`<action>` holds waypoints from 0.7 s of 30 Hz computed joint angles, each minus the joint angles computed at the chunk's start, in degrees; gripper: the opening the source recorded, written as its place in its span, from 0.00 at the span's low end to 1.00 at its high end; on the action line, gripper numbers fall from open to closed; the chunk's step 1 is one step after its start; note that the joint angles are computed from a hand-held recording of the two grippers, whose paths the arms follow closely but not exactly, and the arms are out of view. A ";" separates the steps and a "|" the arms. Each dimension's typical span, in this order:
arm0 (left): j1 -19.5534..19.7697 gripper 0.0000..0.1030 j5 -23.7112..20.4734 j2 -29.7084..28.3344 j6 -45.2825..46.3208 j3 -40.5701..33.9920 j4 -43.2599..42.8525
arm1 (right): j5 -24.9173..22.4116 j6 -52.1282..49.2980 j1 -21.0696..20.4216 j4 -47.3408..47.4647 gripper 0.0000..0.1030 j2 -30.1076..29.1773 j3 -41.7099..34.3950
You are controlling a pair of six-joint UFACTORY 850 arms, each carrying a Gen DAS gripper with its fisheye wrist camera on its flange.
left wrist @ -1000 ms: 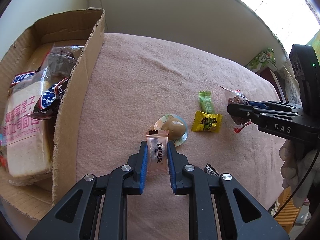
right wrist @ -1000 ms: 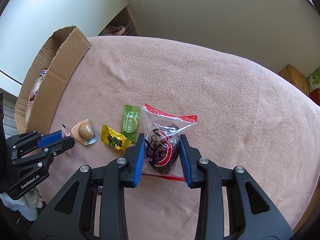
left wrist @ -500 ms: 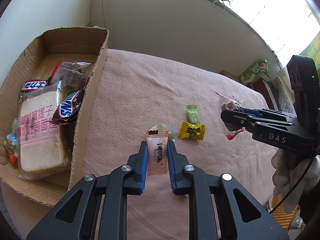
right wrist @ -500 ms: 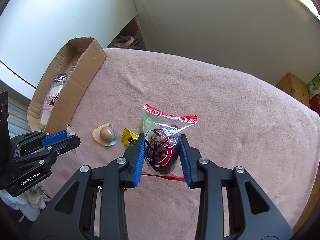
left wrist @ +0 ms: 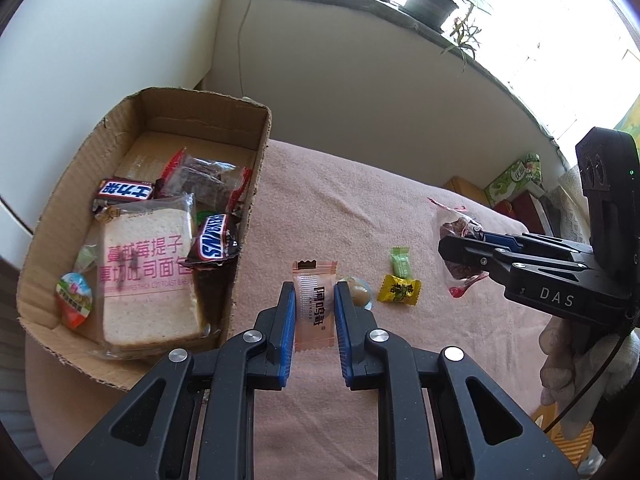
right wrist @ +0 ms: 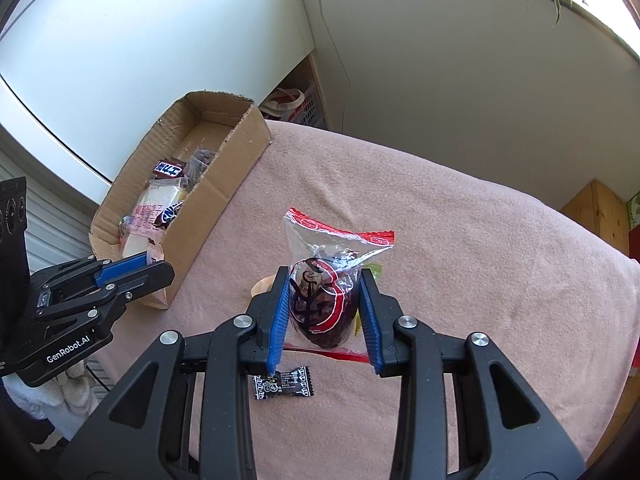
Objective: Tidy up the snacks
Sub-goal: 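Carry the pink candy and fruit bag into the box and release both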
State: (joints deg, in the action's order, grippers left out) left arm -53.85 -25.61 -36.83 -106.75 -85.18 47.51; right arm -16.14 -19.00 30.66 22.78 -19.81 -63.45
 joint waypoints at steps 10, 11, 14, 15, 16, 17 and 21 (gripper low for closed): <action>0.69 0.17 -2.90 4.01 -8.36 5.48 6.21 | -0.94 -0.29 3.16 -1.18 0.33 -3.59 -6.02; 0.96 0.17 -3.06 4.33 -9.02 5.90 6.73 | -1.17 -0.71 3.44 -0.82 0.33 -4.01 -6.75; 1.67 0.17 -3.49 5.28 -11.03 7.24 8.38 | -1.63 -1.15 4.38 -0.60 0.33 -5.61 -9.19; 1.94 0.17 -3.65 5.43 -11.06 7.40 8.54 | -1.84 -1.13 4.67 -0.73 0.33 -6.28 -10.17; 2.18 0.17 -3.88 5.61 -10.97 7.61 8.65 | -2.10 -0.96 5.00 -0.93 0.33 -6.86 -11.13; 2.44 0.17 -4.11 5.70 -10.95 7.72 8.80 | -2.30 -0.78 5.28 -1.21 0.33 -7.43 -12.04; 3.62 0.17 -4.50 6.30 -11.12 8.71 9.31 | -3.12 -0.73 6.23 -1.82 0.33 -9.64 -15.69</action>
